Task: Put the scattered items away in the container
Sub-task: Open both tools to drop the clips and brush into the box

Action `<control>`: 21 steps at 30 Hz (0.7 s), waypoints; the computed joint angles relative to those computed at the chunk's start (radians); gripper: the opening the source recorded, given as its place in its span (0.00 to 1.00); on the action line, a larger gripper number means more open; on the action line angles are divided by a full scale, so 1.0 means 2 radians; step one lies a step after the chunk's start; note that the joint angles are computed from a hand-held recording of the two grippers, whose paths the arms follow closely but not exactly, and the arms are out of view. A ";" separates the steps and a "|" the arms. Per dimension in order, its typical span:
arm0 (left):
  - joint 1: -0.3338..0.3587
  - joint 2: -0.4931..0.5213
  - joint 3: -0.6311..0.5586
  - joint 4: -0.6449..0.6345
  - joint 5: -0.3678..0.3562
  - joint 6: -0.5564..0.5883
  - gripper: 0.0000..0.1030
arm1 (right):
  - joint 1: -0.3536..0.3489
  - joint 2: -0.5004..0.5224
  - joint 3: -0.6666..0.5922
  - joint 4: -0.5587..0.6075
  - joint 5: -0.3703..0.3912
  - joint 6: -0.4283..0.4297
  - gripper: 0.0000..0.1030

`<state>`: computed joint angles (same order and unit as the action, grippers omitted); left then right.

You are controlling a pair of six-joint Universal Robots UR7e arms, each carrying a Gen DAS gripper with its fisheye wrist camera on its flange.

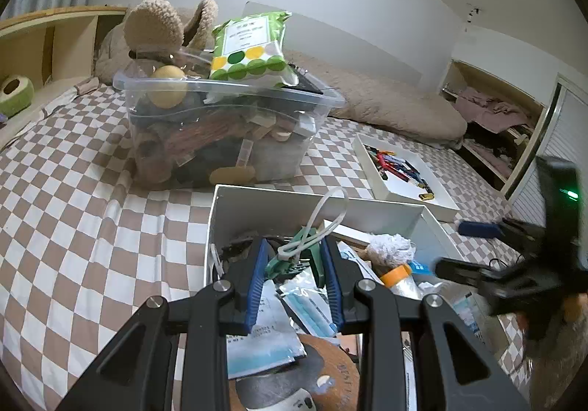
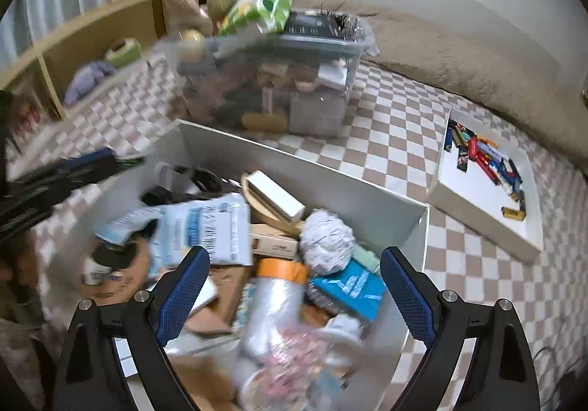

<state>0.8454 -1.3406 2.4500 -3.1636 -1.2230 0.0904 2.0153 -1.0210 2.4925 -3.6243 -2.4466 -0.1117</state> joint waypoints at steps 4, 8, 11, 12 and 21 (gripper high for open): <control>-0.002 0.011 -0.013 0.009 0.010 0.002 0.29 | 0.015 0.002 0.023 -0.045 0.018 0.019 0.91; -0.009 0.027 -0.027 0.023 0.027 0.008 0.29 | 0.018 0.017 0.043 -0.097 0.032 0.031 0.91; -0.014 0.044 -0.042 0.040 0.037 0.007 0.29 | 0.011 0.032 0.059 -0.142 0.044 0.043 0.91; -0.017 0.051 -0.048 0.047 0.041 0.007 0.29 | 0.008 0.037 0.063 -0.155 0.049 0.047 0.91; -0.013 0.091 -0.089 0.108 0.029 -0.024 0.29 | -0.017 0.066 0.085 -0.219 0.078 0.059 0.91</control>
